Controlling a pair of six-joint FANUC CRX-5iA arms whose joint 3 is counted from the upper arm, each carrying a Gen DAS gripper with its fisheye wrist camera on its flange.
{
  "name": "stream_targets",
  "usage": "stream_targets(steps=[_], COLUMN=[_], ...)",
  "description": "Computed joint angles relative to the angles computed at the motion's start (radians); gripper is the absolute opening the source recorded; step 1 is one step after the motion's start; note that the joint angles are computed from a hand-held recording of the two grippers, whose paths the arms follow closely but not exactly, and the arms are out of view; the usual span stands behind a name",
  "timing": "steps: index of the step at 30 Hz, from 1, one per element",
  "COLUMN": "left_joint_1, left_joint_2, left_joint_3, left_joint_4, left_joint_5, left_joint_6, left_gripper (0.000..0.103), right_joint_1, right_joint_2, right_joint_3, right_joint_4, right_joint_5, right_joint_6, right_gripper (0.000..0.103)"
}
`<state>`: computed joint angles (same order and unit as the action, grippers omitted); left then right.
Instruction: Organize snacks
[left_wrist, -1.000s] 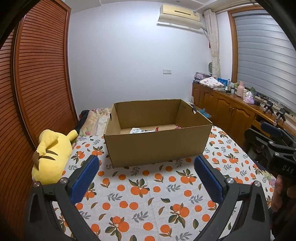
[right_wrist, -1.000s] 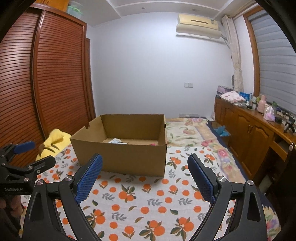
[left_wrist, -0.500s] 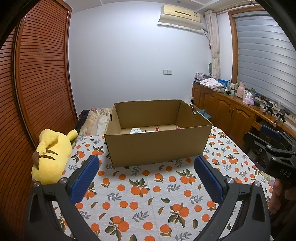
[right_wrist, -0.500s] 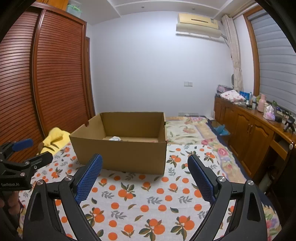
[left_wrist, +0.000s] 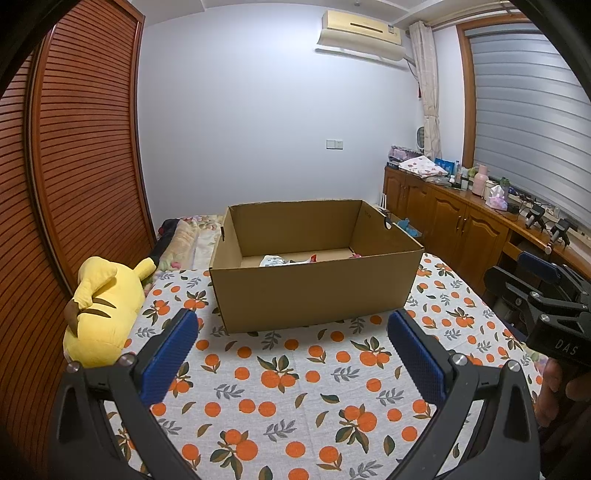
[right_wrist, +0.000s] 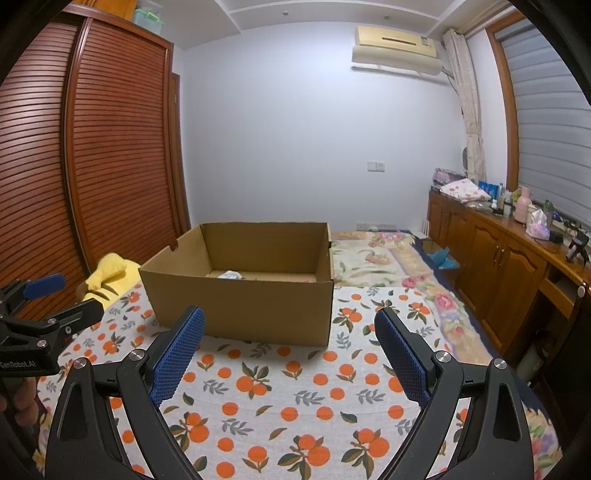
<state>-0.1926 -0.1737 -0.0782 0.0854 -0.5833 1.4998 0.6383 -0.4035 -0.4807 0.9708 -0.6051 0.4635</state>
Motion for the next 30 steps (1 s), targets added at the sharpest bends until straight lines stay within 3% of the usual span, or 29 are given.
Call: stream_targets(steps=[30], left_joint_1=[0.003], left_joint_2=[-0.005], left_joint_3=[-0.006], left_joint_4=[0.011], left_joint_5=[0.002], left_joint_6=[-0.007], left_gripper=[0.103], right_joint_1=[0.002], right_joint_2=[0.000], right_joint_3=[0.000], right_joint_4=[0.000], right_joint_5=[-0.003], right_joint_6=[0.000], right_gripper=[0.095])
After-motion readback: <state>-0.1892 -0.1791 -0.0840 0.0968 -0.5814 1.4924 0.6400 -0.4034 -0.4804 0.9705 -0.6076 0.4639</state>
